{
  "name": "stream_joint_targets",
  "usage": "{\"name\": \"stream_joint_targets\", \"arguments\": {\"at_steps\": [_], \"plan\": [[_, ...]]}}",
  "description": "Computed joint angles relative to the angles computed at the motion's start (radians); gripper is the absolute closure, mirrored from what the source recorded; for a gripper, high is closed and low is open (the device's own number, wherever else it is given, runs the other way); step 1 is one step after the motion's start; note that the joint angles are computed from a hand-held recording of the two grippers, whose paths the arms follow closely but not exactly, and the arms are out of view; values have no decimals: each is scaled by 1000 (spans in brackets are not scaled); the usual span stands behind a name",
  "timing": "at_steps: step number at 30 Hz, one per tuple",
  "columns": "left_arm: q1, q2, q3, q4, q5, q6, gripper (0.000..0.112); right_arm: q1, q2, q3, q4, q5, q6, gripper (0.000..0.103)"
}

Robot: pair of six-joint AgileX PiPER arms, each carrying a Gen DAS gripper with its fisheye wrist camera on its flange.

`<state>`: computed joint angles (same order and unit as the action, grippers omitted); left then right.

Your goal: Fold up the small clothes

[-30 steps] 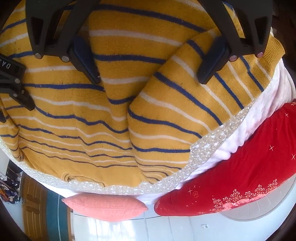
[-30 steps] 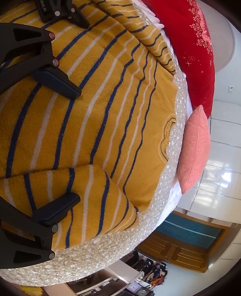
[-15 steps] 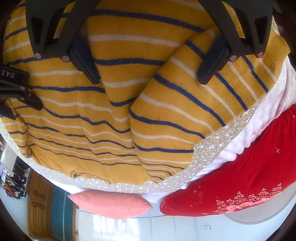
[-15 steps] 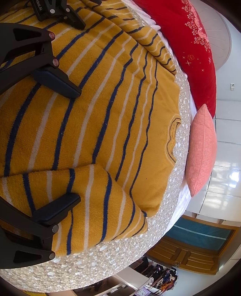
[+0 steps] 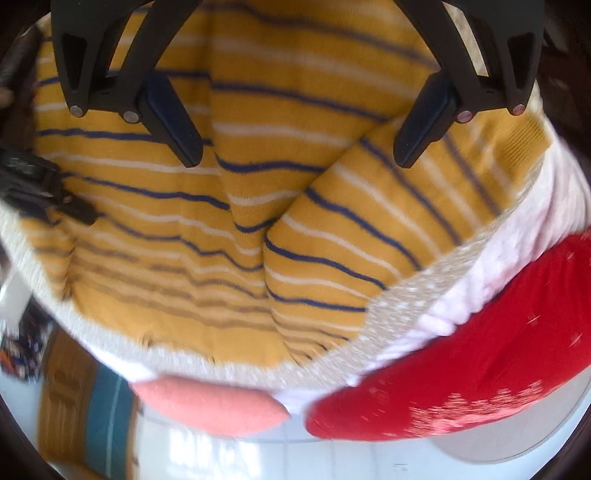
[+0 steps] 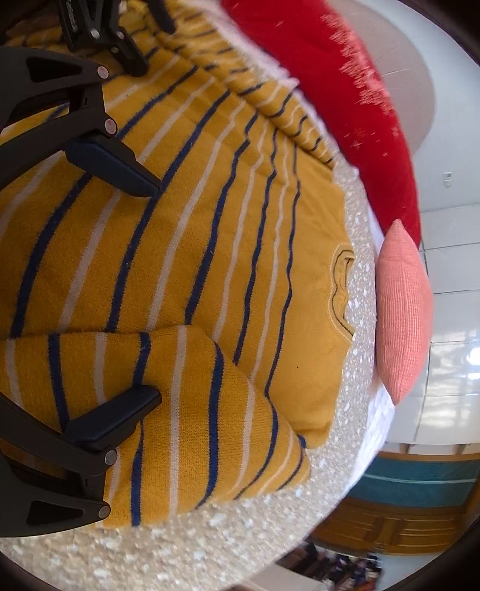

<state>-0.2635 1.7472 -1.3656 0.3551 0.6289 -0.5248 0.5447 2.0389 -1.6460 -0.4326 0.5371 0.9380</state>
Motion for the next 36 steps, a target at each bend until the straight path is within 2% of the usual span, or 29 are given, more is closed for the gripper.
{"name": "stream_joint_targets", "arguments": {"at_steps": [2, 5, 6, 9, 10, 11, 12, 14, 15, 16, 17, 19, 22, 24, 25, 28, 29, 30, 31, 33, 34, 36], "plan": [[-20, -85, 65, 102, -13, -127, 9, -3, 7, -15, 37, 13, -35, 0], [-69, -188, 119, 301, 9, -318, 9, 39, 86, -175, 17, 203, -126, 0], [-81, -213, 125, 346, 19, -363, 9, 54, 102, -203, -8, 238, -122, 0], [-108, -303, 158, 458, 10, -493, 9, 57, 99, -202, -12, 245, -113, 0], [-107, -321, 157, 453, 1, -488, 9, 58, 84, -181, -20, 233, -92, 1], [-103, -331, 148, 432, -1, -460, 9, 70, 63, -156, -67, 239, -38, 10], [-100, -337, 133, 400, 11, -417, 9, 87, 27, -114, -122, 243, 25, 25], [-75, -349, 109, 300, 27, -311, 9, 109, -76, 21, -225, 170, 167, 38], [-63, -350, 100, 250, 33, -265, 9, 125, -160, 121, -305, 128, 267, 38], [-47, -352, 92, 182, 38, -202, 9, 143, -234, 206, -388, 120, 366, 38], [-17, -356, 88, 82, 31, -112, 9, 164, -297, 278, -461, 131, 459, 41], [5, -372, 109, -14, 17, -41, 9, 186, -423, 415, -524, 150, 565, 42], [0, -368, 132, -72, 14, -2, 9, 193, -520, 535, -487, 175, 557, 42], [-14, -351, 139, -116, 15, 33, 9, 197, -548, 600, -444, 152, 534, 42], [-19, -342, 136, -136, 21, 51, 9, 195, -542, 618, -417, 130, 517, 42], [-32, -330, 134, -181, 34, 100, 9, 202, -494, 633, -407, 135, 527, 42], [-36, -331, 134, -174, 38, 102, 9, 179, -485, 637, -377, 92, 507, 57], [-38, -335, 134, -159, 42, 99, 9, 138, -489, 659, -306, 14, 456, 92], [-36, -339, 133, -144, 46, 94, 9, 103, -507, 686, -255, -54, 424, 92], [-19, -353, 138, -113, 45, 82, 9, 50, -587, 760, -267, -151, 457, 94], [-8, -358, 140, -104, 46, 77, 9, 31, -636, 795, -313, -155, 521, 94], [33, -356, 139, -114, 45, 90, 9, -22, -743, 857, -401, -99, 653, 94]]}}
